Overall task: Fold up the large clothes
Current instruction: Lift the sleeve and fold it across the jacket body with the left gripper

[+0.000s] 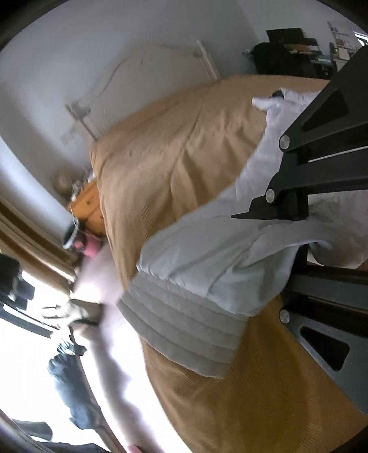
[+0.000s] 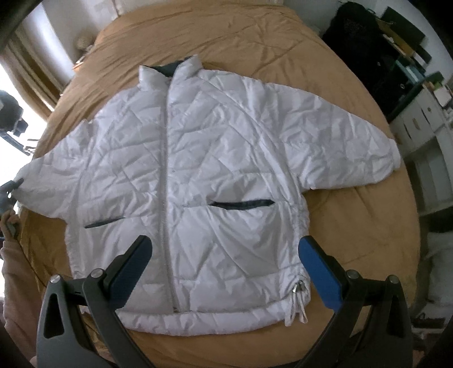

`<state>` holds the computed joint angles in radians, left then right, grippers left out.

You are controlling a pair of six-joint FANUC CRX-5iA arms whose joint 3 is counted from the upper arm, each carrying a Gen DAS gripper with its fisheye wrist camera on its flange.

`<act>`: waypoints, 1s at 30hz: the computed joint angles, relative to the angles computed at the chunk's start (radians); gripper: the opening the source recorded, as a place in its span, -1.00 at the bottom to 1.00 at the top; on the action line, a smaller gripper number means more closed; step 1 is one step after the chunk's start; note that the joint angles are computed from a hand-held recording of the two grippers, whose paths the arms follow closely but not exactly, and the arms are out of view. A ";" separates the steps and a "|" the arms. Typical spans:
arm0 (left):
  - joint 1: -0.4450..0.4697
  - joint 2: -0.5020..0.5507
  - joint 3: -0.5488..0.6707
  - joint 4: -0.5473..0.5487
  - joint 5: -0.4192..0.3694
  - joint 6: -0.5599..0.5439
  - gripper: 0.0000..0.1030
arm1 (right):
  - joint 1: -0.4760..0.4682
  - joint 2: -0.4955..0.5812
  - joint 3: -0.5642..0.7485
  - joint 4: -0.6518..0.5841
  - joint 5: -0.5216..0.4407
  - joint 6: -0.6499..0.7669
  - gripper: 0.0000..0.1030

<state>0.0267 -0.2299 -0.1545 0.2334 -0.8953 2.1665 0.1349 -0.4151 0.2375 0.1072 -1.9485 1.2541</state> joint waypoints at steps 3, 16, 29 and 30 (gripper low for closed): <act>-0.048 0.031 0.104 -0.047 -0.037 0.038 -0.88 | 0.010 0.014 0.025 -0.007 0.016 0.023 0.99; -0.299 0.231 0.592 -0.251 -0.242 0.180 -0.89 | -0.090 0.062 0.109 -0.065 0.078 0.173 0.99; -0.592 0.567 1.218 -0.467 -0.546 0.274 -0.89 | -0.415 0.126 0.242 -0.259 0.063 0.359 0.99; -0.611 0.609 1.290 -0.482 -0.582 0.274 -0.89 | -0.443 0.133 0.252 -0.277 0.062 0.370 0.99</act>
<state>-0.5847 0.3790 1.1354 -0.2487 -1.4778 2.4410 -0.3077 -0.2824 0.4894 -0.1696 -1.8867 1.6246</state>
